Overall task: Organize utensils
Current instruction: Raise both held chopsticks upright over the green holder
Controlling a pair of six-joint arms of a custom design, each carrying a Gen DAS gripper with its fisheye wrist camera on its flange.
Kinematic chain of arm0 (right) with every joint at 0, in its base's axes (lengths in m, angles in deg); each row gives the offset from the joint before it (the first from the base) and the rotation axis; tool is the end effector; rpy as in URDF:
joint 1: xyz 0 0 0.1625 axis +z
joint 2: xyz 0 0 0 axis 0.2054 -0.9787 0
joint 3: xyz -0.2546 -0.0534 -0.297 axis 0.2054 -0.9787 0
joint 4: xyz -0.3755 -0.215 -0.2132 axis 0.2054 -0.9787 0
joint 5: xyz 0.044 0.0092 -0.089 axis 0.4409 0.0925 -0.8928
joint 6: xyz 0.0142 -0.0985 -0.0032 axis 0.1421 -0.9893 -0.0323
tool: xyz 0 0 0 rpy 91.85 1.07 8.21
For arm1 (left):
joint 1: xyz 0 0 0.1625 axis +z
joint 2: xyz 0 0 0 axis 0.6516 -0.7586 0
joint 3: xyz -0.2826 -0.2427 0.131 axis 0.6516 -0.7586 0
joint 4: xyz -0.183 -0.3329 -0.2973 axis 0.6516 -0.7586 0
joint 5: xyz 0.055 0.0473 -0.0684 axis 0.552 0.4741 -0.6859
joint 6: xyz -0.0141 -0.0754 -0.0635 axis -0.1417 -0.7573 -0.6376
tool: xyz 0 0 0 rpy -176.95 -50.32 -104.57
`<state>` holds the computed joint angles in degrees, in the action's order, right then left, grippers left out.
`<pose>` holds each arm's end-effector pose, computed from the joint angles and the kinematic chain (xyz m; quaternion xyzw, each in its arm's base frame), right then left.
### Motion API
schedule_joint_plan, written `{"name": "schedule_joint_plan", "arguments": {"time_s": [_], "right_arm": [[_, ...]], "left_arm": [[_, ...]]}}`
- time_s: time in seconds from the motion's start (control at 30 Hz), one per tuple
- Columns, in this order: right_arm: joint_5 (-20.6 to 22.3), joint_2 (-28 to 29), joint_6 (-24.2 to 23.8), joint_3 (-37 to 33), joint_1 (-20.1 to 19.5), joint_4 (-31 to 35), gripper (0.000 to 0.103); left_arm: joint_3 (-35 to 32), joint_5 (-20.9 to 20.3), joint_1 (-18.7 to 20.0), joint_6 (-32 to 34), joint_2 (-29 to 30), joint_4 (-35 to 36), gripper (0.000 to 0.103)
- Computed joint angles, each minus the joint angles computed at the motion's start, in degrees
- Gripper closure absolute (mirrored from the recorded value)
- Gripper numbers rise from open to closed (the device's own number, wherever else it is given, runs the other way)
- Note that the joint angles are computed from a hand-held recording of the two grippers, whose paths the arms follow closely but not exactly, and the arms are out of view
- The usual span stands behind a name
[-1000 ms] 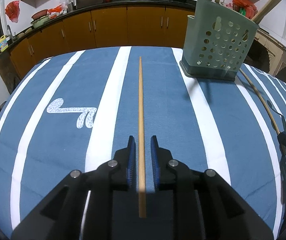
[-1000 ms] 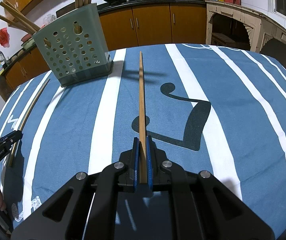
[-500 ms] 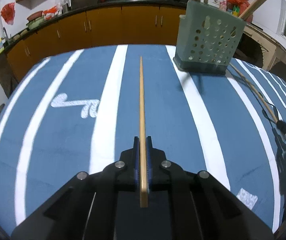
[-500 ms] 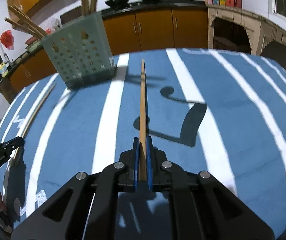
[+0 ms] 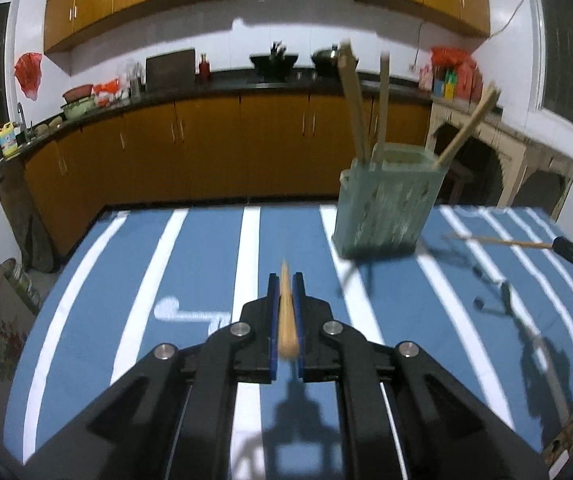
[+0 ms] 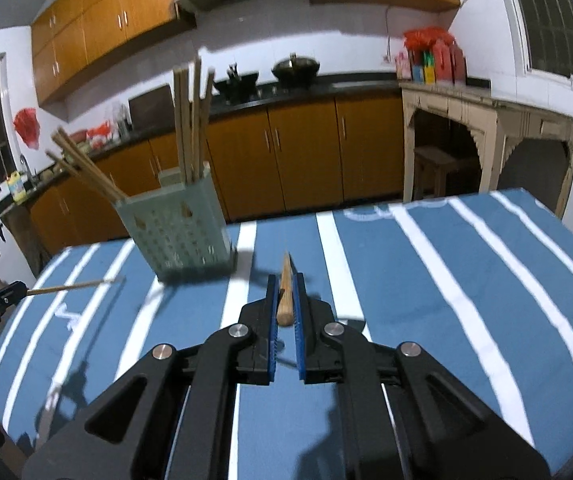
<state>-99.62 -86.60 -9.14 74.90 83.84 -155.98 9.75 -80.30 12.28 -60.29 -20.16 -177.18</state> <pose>0.2122 -0.8814 0.2941 0.3085 -0.8477 0.4017 0.1573 -0.2985 -0.7725 0.2426 0.0324 0.7761 -0.4805 0.4072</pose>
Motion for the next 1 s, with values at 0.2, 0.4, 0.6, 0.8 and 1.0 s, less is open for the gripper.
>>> {"name": "schedule_joint_plan", "arguments": {"time_s": [0.2,0.4,0.6,0.8,1.0], "right_arm": [[2.09,0.16,0.23,-1.06,0.4,-0.48,0.095],[3.37,0.37,0.98,-1.97,0.52,0.17,0.095],[5.97,1.61,1.48,-5.46,1.24,1.21,0.095],[9.31,2.53,0.86,-8.47,2.3,1.98,0.095],[13.9,4.7,1.57,-13.41,3.63,3.69,0.095]], "left_arm": [[-3.51,-2.17,-0.55,5.71,1.58,-6.58,0.096],[-5.37,-3.74,-0.72,7.51,2.38,-8.23,0.096],[-8.46,-5.49,-1.1,11.19,3.82,-9.76,0.096],[-12.69,-7.71,-1.71,14.37,5.79,-10.27,0.096],[-20.34,-10.84,-2.19,17.67,9.57,-9.95,0.096]]}}
